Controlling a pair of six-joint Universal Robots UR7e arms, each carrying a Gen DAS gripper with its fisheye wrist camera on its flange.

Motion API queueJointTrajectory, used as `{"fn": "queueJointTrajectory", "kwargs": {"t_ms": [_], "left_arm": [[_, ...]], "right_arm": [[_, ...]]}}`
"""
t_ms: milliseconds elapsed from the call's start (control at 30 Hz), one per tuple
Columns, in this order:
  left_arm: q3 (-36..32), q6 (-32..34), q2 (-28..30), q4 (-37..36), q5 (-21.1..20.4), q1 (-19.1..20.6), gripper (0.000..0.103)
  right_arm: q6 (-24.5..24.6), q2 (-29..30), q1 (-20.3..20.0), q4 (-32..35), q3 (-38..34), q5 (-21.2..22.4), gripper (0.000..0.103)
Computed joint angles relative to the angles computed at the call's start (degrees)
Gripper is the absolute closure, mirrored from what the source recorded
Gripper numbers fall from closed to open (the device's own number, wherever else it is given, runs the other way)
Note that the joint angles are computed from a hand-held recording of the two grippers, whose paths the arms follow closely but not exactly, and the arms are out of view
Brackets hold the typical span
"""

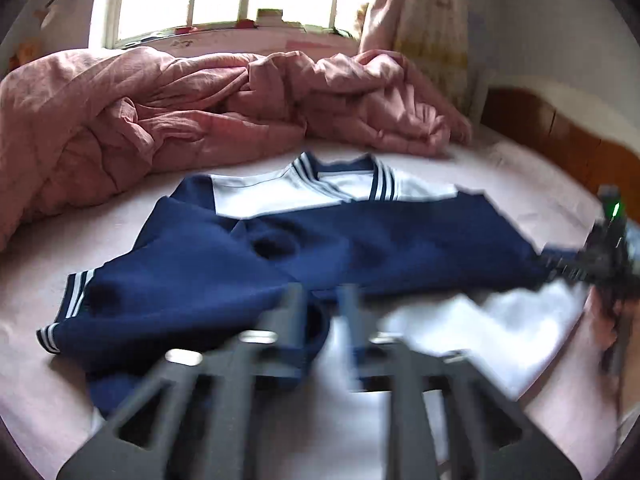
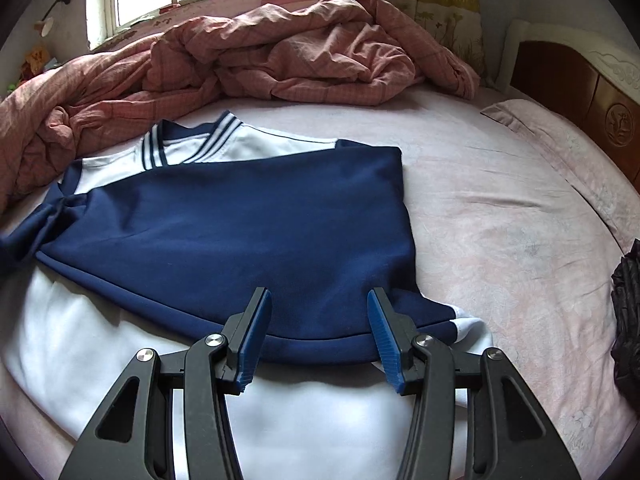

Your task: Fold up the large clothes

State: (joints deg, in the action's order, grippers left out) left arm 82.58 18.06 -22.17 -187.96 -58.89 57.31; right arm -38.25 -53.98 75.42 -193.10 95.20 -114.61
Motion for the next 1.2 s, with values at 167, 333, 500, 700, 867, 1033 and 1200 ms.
{"fn": "queueJointTrajectory", "kwargs": {"t_ms": [167,333,500,700,867,1033,1200], "left_arm": [[7.3,0.9,-4.0,-14.3,0.5,-0.9,0.025],[8.0,-10.1,-8.2,-15.5,8.4,1.5,0.018],[3.6,-31.9,-12.0,8.1,2.6,9.9,0.018],[-0.8,-38.0,-10.0,16.1,-7.0,13.9,0.029],[-1.4,-32.8,-7.2,7.1,1.5,11.5,0.089],[0.9,-14.8,-5.0,-12.7,4.0,5.2,0.089],[-2.1,-10.9,-2.1,-13.6,0.6,-1.6,0.089]], "right_arm": [[-0.7,0.1,0.2,-0.2,0.0,-0.4,0.051],[-0.5,-0.1,0.2,-0.2,0.3,0.0,0.051],[-1.6,0.5,0.6,-0.8,0.4,-0.6,0.051],[-3.0,1.1,0.8,-1.5,0.3,-1.4,0.051],[-2.0,0.9,0.6,-0.7,0.2,-1.0,0.051],[0.7,0.8,-0.1,1.5,-0.5,-0.4,0.051],[-2.5,1.2,0.4,-5.3,0.2,-1.1,0.051]]}}
